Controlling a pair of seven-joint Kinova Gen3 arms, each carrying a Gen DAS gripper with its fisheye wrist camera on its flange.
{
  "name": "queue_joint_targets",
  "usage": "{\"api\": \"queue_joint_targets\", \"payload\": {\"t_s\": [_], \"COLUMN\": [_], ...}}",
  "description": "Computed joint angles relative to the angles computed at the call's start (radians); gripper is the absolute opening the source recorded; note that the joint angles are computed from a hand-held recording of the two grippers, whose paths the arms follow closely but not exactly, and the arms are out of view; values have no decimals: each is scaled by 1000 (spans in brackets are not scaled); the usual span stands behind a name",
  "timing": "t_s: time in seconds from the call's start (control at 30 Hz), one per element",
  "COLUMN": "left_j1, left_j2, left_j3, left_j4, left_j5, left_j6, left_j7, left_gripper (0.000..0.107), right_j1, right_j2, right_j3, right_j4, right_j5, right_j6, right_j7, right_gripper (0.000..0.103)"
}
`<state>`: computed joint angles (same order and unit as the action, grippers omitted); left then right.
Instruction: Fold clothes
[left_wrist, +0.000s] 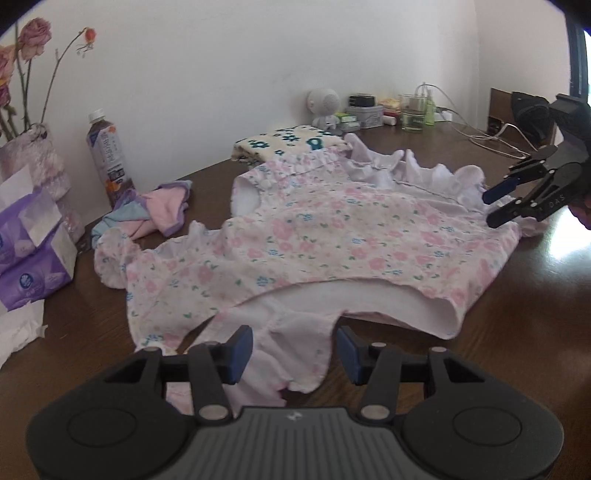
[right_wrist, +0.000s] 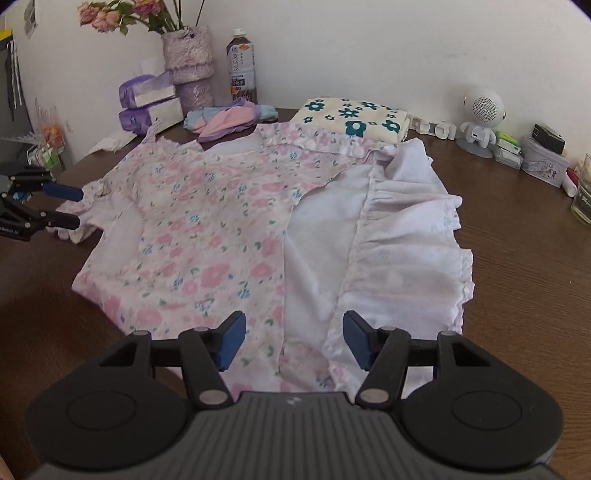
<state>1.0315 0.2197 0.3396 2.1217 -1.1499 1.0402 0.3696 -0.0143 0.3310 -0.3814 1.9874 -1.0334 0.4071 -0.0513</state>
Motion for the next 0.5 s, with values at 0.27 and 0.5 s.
{"api": "queue_joint_targets", "payload": {"t_s": [0.27,0.5], "left_j1": [-19,-60], "left_j2": [59,76], "left_j3": [-28,-100], "left_j4": [-66,-82], "left_j5": [-133,-153], "left_j6": [-206,-381], "left_j7": [-139,-1], "left_gripper": [49,1], "right_j1": [72,55], "right_j2": [-53,-52], "right_j3": [12,44], "right_j4": [101,153], "right_j5": [-180,-373], "right_j6": [-9,-18], "right_j7": [169,376], "right_gripper": [60,50]}}
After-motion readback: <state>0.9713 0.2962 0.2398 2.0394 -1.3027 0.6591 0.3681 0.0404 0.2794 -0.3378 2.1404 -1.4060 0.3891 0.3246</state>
